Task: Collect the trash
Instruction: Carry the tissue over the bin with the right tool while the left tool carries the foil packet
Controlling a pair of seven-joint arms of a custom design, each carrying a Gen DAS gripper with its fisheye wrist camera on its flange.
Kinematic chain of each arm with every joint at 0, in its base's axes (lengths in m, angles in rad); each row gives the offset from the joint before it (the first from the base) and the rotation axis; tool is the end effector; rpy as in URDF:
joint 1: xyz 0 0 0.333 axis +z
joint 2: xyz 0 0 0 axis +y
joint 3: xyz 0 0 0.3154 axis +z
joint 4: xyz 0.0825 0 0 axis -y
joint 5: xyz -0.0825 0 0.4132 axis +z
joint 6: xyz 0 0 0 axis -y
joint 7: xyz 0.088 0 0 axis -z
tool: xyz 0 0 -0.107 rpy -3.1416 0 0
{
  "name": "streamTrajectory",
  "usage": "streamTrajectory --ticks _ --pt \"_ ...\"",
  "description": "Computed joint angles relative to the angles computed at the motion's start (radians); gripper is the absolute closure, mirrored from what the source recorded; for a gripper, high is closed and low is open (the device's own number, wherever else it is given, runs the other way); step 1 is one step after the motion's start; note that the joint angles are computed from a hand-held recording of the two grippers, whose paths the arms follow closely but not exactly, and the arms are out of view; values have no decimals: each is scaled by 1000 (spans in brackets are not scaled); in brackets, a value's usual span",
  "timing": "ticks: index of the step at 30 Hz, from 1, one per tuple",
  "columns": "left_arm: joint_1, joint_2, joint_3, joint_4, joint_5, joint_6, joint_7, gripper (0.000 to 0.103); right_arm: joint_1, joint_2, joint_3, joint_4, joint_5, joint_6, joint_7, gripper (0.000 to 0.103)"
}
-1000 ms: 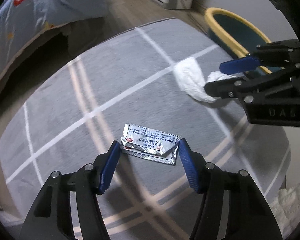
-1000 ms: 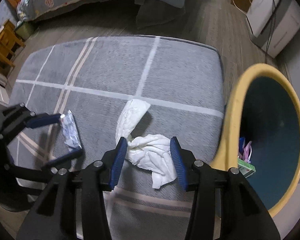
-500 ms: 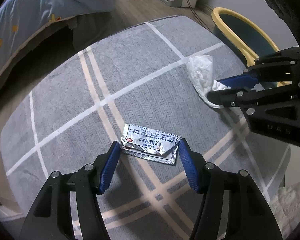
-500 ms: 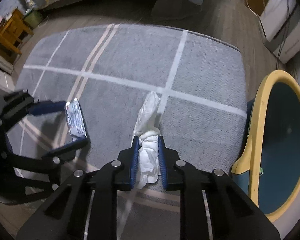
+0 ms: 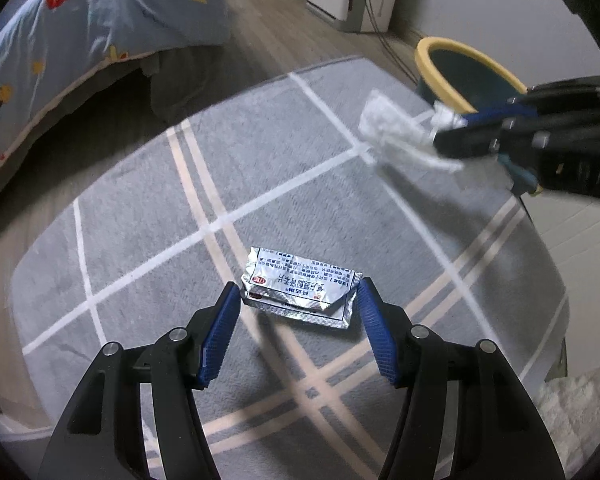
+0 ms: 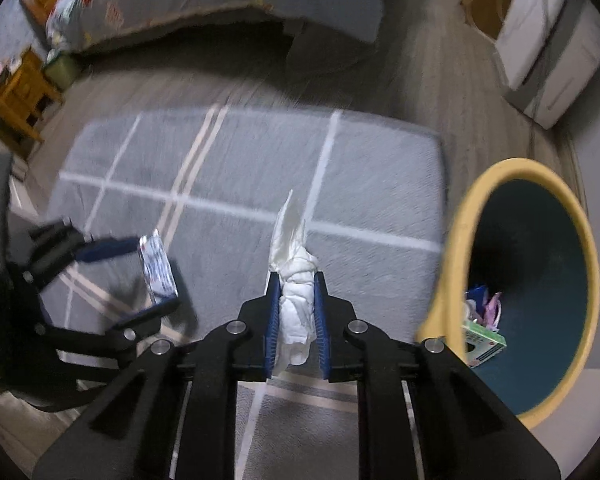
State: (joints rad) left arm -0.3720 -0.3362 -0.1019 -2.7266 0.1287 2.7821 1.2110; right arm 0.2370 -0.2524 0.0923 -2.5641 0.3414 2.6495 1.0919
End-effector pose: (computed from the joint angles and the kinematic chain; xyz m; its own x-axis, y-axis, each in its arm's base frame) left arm 0.3881 -0.2032 0.3458 -0.2282 -0.9735 0.0176 -0.8983 0.2035 -0.3895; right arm 0.4565 0.1458 0.3678 0.5190 -0.8525 -0.0617 -0.8053 -0.4635 -0.3696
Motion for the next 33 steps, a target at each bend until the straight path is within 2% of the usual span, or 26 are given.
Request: streamTrajectory --ticks 3,8,13,16,20,27,33 --pt "7 -9 -20 5 27 2 -18 42 -11 -46 -25 -14 28 -3 -16 87" --pt "5 -12 -32 16 57 6 -46 42 -43 -44 -50 18 52 -31 -41 87" --pt "-2 2 -48 45 77 11 -82 41 -76 -54 -74 14 81 -20 -70 87" --pt "9 22 -84 79 130 8 -120 42 -104 -50 -91 18 106 4 -73 87" --pt "-26 66 -95 134 136 42 -118 41 -157 -7 -137 54 163 13 -51 87" --pt "-47 211 -143 299 160 57 -136 41 -233 72 -189 105 251 5 -50 87" --pt "-23 386 -188 511 324 -16 -214 41 -265 122 -203 137 324 -32 -54 87"
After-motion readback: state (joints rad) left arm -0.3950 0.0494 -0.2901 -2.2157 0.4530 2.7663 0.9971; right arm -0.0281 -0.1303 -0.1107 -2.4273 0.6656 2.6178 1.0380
